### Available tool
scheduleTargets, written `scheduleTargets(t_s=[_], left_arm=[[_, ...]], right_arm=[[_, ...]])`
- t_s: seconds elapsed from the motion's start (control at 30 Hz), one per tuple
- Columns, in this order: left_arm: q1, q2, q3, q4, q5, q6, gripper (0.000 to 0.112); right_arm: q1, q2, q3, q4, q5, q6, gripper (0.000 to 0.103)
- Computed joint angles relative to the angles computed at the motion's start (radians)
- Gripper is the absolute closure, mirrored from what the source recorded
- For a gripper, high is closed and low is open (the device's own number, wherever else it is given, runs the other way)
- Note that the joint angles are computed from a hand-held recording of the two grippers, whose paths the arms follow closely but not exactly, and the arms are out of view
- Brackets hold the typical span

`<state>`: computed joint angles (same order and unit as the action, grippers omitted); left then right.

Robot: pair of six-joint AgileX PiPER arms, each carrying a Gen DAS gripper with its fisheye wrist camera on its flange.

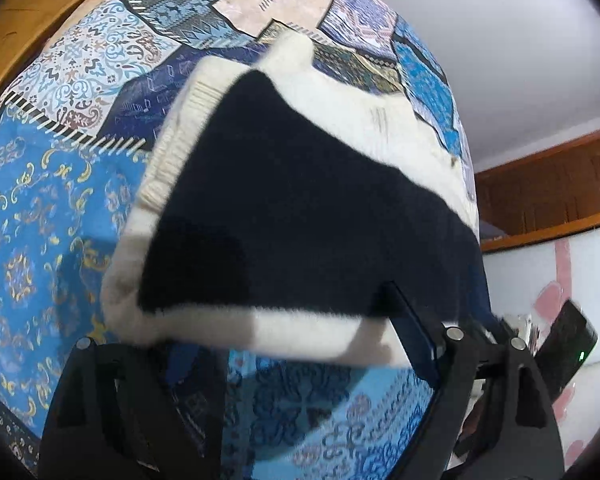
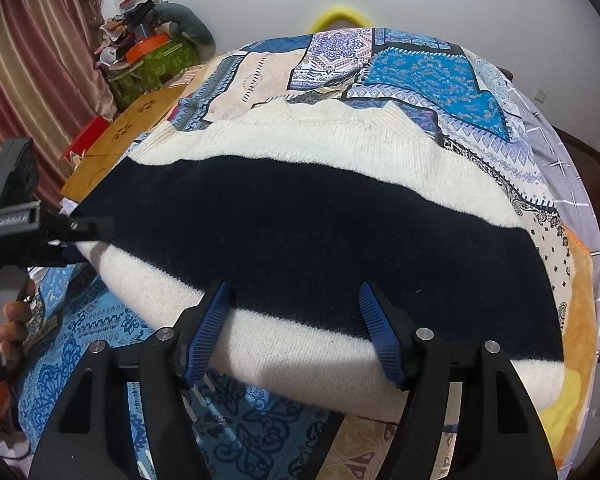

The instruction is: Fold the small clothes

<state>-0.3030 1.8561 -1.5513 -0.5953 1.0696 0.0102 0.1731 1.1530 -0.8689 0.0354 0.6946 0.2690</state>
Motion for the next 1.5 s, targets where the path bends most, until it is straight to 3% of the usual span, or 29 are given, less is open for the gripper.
scheduleTargets(t_s=[0.3,0.37,0.47,0.73,1.03,1.17,1.5], left_arm=[[0.023,0.051,-0.051,0.009,-0.039,-0.082,0.064],[0.032,0.045,-0.035,-0.021,-0.065,-0.054,0.081],[0.026,0.020,-0.015,-0.001,-0.102,-0.045,0.086],[-0.047,-0.080,-0.037,0.238,-0.191,-0.120,0.089],[-0.088,-0.112,-0.201,0.525,-0.177,-0.240,0.090],[-0.088,-0.091,-0.295,0.568,-0.151,-0.266,0.090],[-0.183,-0.025,-0.449,0.603,-0.090,-0.267,0.091]], right_arm=[[0.009,0.000,0.002,-0.014,0.000,0.015,0.039],[0.011,0.000,0.000,-0.019,0.004,0.020,0.039],[0.011,-0.003,-0.005,-0.020,0.013,0.024,0.039],[-0.023,-0.049,-0.033,-0.023,0.062,0.016,0.039],[-0.186,-0.114,-0.040,0.023,0.088,-0.083,0.039],[-0.238,-0.116,-0.022,0.073,0.096,-0.136,0.039],[-0.221,-0.089,0.054,0.120,0.068,-0.168,0.039]])
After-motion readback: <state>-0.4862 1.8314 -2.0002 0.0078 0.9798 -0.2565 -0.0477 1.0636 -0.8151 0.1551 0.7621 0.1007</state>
